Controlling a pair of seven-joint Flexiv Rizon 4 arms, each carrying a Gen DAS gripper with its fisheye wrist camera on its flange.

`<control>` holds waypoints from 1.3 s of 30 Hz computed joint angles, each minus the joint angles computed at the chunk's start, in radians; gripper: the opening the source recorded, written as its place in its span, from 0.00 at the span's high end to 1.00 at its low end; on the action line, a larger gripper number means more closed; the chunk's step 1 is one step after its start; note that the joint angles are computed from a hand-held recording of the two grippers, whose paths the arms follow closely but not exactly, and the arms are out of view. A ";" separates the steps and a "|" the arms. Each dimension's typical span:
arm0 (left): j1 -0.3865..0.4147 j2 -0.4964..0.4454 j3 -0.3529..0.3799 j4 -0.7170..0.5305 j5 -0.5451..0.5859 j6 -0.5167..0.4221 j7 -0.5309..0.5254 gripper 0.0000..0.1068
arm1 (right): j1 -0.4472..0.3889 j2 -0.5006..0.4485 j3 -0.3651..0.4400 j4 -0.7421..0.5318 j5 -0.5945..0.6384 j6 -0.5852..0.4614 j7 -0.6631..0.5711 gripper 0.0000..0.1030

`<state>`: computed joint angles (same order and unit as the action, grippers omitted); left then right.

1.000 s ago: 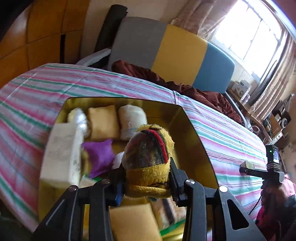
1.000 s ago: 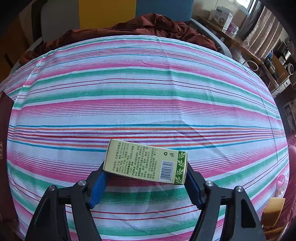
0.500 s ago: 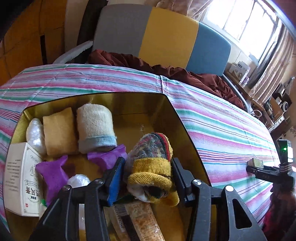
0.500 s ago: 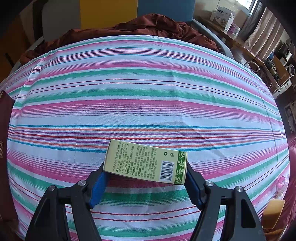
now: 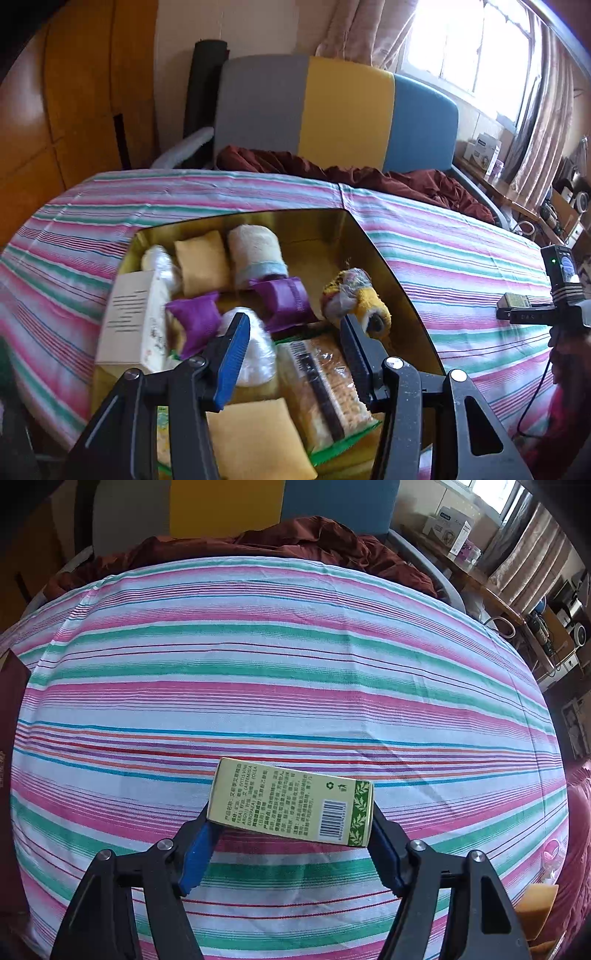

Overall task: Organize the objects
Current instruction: 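Carry the green box into the gold tray and release it with the right tool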

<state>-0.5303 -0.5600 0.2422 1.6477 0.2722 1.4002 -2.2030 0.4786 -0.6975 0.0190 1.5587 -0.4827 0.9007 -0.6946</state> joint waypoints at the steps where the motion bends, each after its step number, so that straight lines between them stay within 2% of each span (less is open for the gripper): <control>1: -0.015 0.009 0.021 0.007 0.013 -0.003 -0.014 0.51 | -0.001 0.003 0.005 0.003 0.001 0.016 -0.003 0.28; 7: -0.033 0.056 0.060 0.054 0.071 0.004 -0.080 0.49 | 0.033 0.034 0.031 0.009 -0.008 0.143 -0.016 0.28; 14: -0.033 0.095 0.076 0.096 0.140 0.002 -0.154 0.45 | 0.105 -0.014 0.102 -0.104 0.010 0.254 -0.169 0.28; 18: -0.026 0.116 0.085 0.118 0.180 -0.006 -0.209 0.42 | 0.134 -0.072 0.162 -0.208 0.070 0.227 -0.303 0.28; 22: -0.001 0.137 0.078 0.147 0.210 -0.011 -0.255 0.35 | 0.176 -0.136 0.177 -0.316 0.116 0.164 -0.400 0.28; 28: 0.031 0.165 0.075 0.177 0.265 -0.028 -0.328 0.23 | 0.214 -0.240 0.209 -0.500 0.201 0.005 -0.562 0.27; 31: 0.060 0.175 0.053 0.192 0.279 -0.025 -0.339 0.15 | 0.238 -0.270 0.182 -0.555 0.233 -0.036 -0.571 0.26; 34: 0.049 0.183 0.066 0.190 0.325 -0.035 -0.387 0.04 | 0.243 -0.265 0.176 -0.554 0.266 -0.021 -0.574 0.19; 39: 0.063 0.200 0.040 0.185 0.362 -0.076 -0.437 0.04 | 0.259 -0.233 0.146 -0.511 0.269 0.015 -0.547 0.19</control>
